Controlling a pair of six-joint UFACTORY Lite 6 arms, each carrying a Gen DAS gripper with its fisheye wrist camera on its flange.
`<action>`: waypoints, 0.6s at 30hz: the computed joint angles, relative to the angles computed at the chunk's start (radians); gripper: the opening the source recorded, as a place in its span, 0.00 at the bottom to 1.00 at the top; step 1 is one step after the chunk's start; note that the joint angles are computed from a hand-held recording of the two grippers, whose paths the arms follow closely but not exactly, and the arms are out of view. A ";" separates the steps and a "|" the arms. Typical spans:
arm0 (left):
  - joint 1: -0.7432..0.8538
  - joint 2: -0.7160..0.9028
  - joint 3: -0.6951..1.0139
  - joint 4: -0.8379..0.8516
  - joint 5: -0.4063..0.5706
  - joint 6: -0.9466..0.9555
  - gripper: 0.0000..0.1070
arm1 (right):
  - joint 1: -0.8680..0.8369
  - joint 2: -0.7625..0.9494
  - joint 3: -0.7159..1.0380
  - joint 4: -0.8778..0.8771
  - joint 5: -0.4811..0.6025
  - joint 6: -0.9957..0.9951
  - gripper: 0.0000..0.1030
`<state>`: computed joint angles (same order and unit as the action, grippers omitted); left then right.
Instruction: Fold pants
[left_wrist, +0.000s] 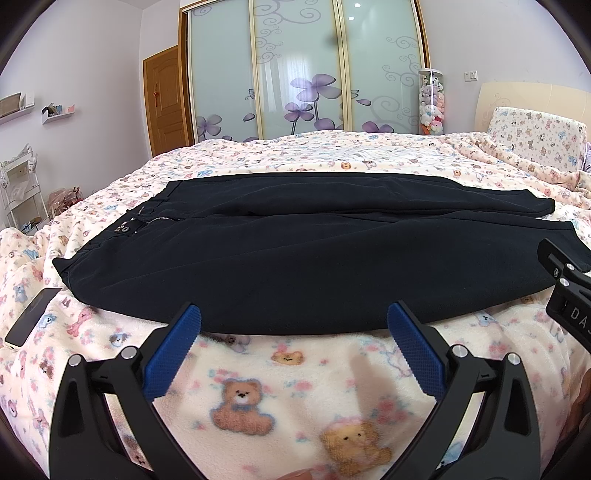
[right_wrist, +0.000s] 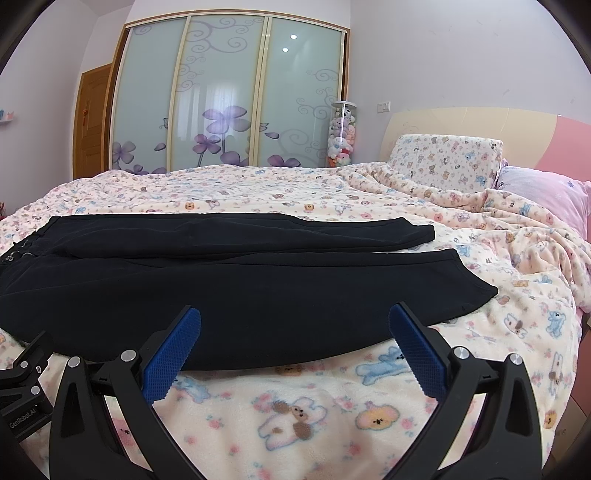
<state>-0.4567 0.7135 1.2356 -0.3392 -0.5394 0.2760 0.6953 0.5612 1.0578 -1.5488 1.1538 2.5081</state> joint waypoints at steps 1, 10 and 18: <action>0.000 0.000 0.000 0.000 0.000 0.000 0.95 | 0.000 0.000 0.000 0.000 0.000 0.000 0.99; 0.000 0.000 0.000 0.000 0.000 0.000 0.95 | 0.000 -0.005 -0.003 0.000 -0.001 0.000 0.99; 0.000 0.001 0.001 -0.001 0.001 0.000 0.95 | -0.001 -0.010 -0.005 0.000 -0.002 -0.003 0.99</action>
<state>-0.4569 0.7140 1.2367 -0.3400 -0.5381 0.2759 0.6947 0.5514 1.0524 -1.5485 1.1523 2.5054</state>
